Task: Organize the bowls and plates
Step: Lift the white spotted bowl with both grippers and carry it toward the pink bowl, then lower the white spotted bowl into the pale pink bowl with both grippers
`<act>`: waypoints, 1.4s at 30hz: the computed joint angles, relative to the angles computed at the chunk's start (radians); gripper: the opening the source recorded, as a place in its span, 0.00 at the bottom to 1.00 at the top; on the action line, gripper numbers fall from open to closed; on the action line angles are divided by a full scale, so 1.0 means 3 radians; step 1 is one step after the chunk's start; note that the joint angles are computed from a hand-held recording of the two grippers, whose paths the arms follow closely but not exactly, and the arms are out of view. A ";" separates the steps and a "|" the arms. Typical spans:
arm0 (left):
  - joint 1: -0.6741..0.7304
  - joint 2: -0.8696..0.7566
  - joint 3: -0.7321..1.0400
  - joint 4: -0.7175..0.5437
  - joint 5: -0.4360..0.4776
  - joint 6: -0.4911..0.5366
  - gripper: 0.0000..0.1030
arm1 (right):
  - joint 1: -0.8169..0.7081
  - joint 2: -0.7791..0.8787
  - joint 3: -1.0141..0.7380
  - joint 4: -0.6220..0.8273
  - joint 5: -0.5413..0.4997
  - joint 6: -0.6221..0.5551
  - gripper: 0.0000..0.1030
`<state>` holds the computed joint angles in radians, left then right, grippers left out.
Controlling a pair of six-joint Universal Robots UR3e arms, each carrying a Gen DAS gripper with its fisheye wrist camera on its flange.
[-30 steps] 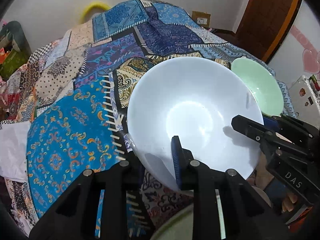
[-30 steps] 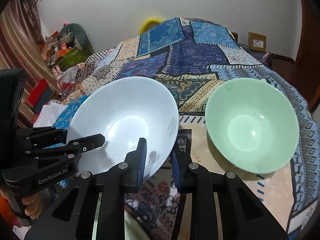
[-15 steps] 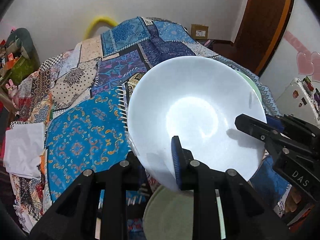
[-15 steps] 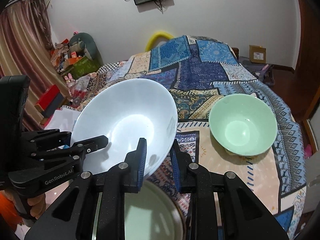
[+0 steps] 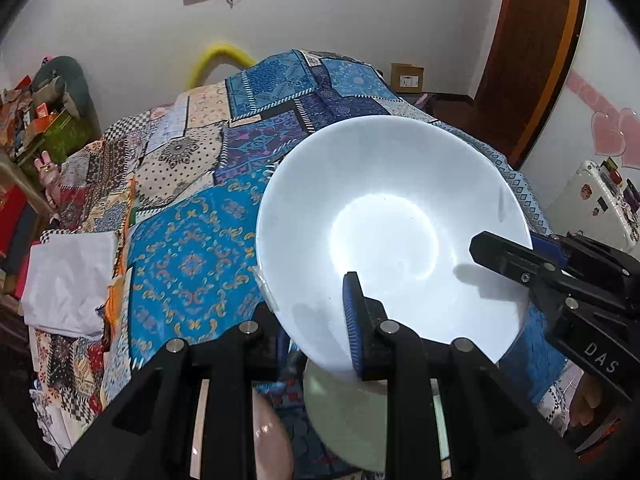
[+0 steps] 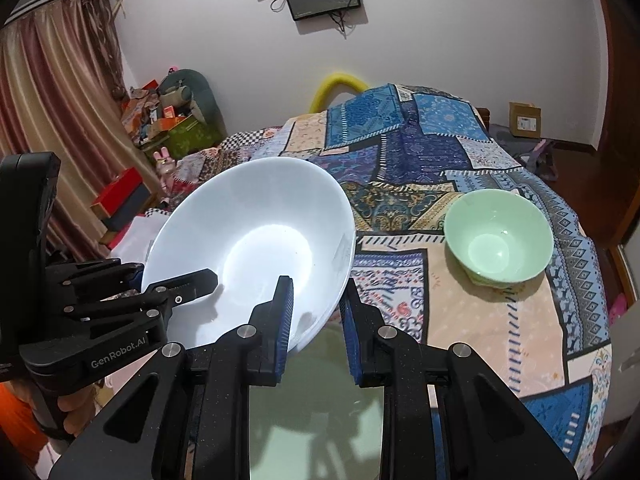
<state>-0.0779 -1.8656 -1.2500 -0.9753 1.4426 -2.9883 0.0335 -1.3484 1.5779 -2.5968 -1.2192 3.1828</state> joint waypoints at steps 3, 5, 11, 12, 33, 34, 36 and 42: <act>0.0057 0.0220 -0.0263 0.0065 -0.0023 -0.0001 0.23 | 0.0050 -0.0096 0.0100 -0.0033 -0.0009 0.0010 0.21; 0.0111 0.0329 -0.0390 0.0069 -0.0064 -0.0010 0.23 | 0.0105 -0.0120 0.0116 -0.0047 -0.0027 0.0018 0.21; 0.0272 0.0759 -0.0857 0.0119 -0.0092 0.0009 0.23 | 0.0264 -0.0184 0.0163 -0.0046 -0.0075 0.0020 0.21; 0.0312 0.0831 -0.0932 0.0119 -0.0102 0.0021 0.23 | 0.0295 -0.0194 0.0171 -0.0046 -0.0092 0.0023 0.21; 0.1370 0.1921 -0.2014 -0.0098 -0.0406 0.0546 0.23 | 0.0949 0.0249 -0.0210 0.0014 -0.0174 0.0153 0.21; 0.1422 0.1954 -0.2051 -0.0111 -0.0423 0.0575 0.23 | 0.0976 0.0289 -0.0244 0.0021 -0.0172 0.0159 0.21; 0.1515 0.2004 -0.2116 -0.0127 -0.0455 0.0619 0.23 | 0.1026 0.0332 -0.0275 0.0021 -0.0183 0.0182 0.21; 0.1697 0.2034 -0.2259 -0.0147 -0.0508 0.0718 0.23 | 0.1108 0.0503 -0.0386 0.0060 -0.0170 0.0200 0.21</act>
